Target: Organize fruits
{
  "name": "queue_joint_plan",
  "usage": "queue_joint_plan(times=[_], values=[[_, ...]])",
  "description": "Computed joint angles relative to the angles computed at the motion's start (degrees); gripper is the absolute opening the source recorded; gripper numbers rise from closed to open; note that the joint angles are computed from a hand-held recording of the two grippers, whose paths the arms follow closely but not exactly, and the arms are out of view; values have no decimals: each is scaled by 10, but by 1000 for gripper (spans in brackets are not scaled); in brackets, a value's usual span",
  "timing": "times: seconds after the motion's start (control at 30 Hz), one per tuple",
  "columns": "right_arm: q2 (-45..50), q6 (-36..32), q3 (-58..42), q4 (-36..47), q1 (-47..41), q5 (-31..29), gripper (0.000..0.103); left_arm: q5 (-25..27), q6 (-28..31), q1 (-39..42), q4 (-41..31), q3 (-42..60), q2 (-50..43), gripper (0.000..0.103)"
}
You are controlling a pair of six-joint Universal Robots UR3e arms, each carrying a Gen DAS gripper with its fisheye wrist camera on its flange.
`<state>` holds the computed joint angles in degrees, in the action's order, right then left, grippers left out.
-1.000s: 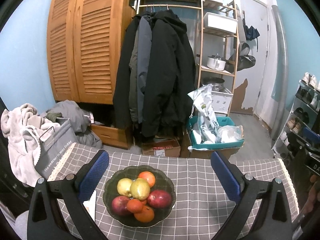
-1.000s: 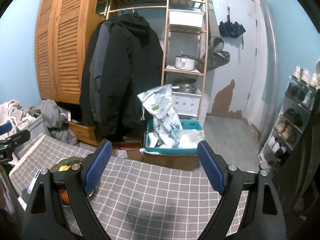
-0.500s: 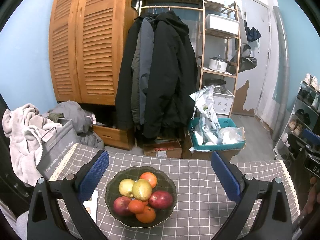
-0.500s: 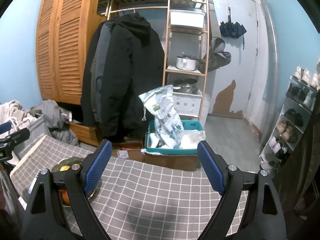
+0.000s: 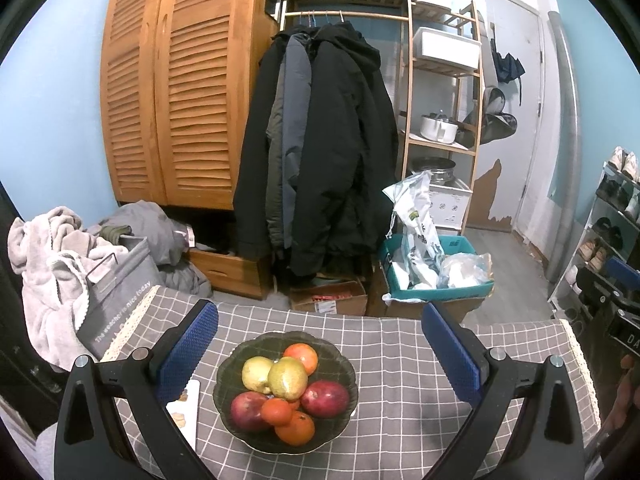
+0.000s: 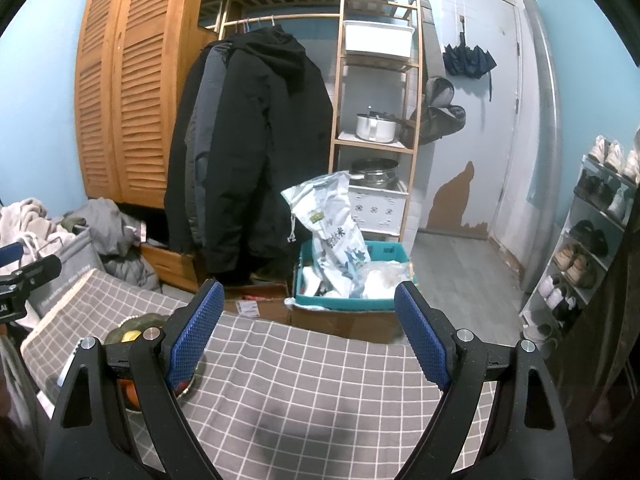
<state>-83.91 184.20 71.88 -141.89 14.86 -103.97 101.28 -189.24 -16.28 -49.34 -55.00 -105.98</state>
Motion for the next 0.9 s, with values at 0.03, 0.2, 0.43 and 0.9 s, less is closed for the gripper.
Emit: queue_joint_plan(times=[0.03,0.2,0.43,0.9], values=[[0,-1,0,0,0,0,86,-1,0,1,0,0,0,102],[0,0,-1,1,0,-1,86,-3,0,2,3,-3,2,102],[0,0,0,0,0,-1,86,5,1,3,1,-6,4,102],[1,0,0,-1,2,-2,86,50,18,-23,7,3,-11,103]])
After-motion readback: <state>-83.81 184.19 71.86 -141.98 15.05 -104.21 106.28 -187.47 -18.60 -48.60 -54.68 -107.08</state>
